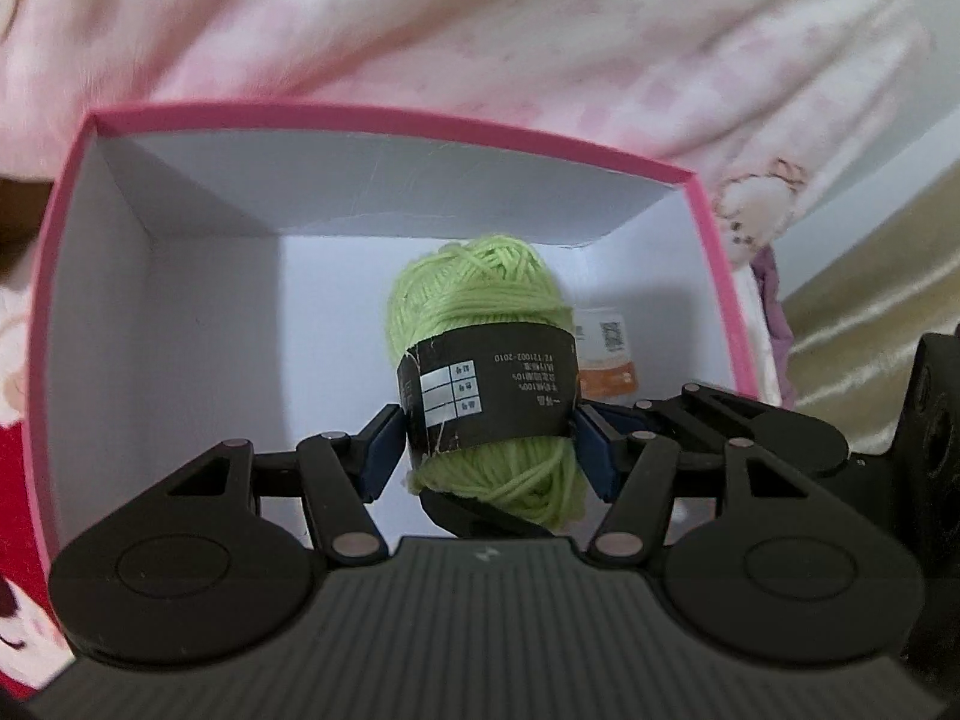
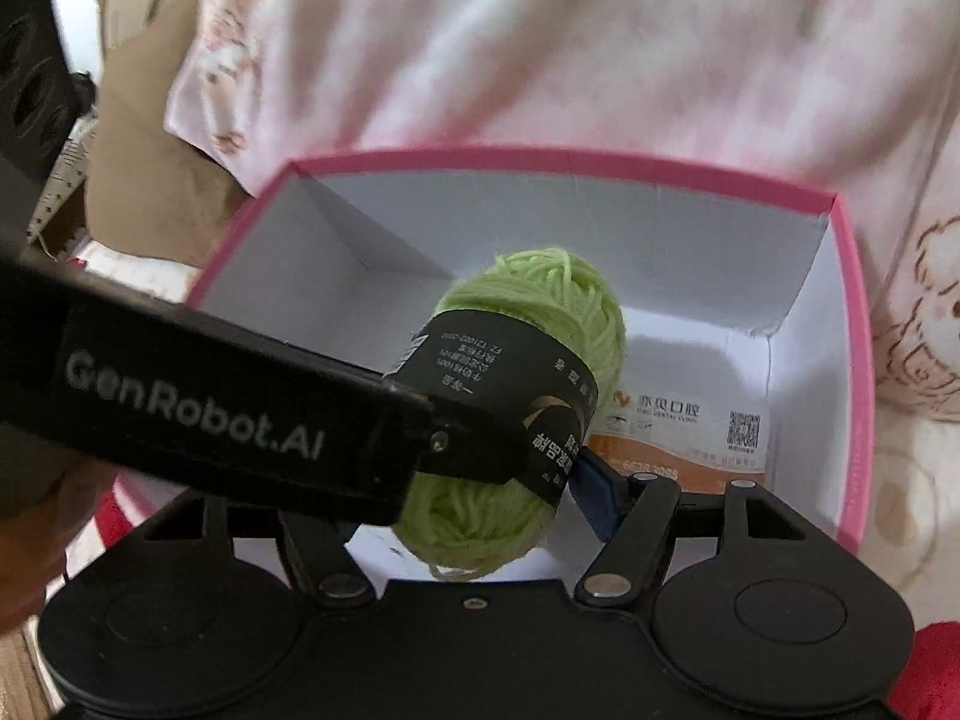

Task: Organize objects
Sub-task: 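Lift the green yarn skein and lower it into the pink box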

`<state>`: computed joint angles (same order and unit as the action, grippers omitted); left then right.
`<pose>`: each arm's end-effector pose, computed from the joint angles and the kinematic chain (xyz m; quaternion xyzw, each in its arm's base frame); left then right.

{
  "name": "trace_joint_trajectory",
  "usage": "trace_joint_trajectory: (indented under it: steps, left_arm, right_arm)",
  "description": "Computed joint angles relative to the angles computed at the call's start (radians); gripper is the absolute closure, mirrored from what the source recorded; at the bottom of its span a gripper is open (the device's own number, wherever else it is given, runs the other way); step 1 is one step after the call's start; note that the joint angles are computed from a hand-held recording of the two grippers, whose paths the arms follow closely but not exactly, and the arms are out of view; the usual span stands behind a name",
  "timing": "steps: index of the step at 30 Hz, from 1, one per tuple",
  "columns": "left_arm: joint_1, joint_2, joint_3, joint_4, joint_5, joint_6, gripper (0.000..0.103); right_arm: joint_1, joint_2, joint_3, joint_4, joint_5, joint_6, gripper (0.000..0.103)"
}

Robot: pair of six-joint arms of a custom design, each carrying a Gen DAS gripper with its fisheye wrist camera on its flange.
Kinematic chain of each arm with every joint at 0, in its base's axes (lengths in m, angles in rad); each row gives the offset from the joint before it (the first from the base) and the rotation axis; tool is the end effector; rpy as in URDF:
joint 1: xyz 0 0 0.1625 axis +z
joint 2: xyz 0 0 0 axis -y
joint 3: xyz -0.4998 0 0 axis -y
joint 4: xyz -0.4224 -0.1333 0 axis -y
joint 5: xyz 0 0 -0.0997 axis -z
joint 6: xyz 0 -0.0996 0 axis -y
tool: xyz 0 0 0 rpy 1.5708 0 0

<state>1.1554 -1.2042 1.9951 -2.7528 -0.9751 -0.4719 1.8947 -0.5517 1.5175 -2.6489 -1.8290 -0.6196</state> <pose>-0.0689 -0.6251 0.2906 -0.0835 0.9358 -0.2913 0.1803 0.3492 -0.7011 -0.0075 0.4435 -0.8853 0.0361 0.1353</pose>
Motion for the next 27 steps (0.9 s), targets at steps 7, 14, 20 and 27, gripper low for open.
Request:
trace_joint_trajectory:
  steps: [7,14,20,27]
  left_arm:
    - [-0.017,0.049,-0.001,-0.042,0.151,0.072,0.045]
    - [0.0,0.072,-0.013,-0.087,0.111,0.169,0.044]
    - [-0.018,0.037,0.014,-0.063,0.136,0.094,0.044]
    - [-0.016,0.061,0.0,-0.062,0.161,0.094,0.062]
  right_arm:
    - [-0.012,-0.059,0.096,-0.057,0.057,0.011,0.027]
    - [-0.005,-0.053,0.159,-0.211,0.009,-0.001,0.058]
    - [-0.014,-0.015,0.151,-0.342,-0.05,0.009,0.058]
    - [-0.046,-0.066,0.202,-0.34,0.051,0.023,0.06]
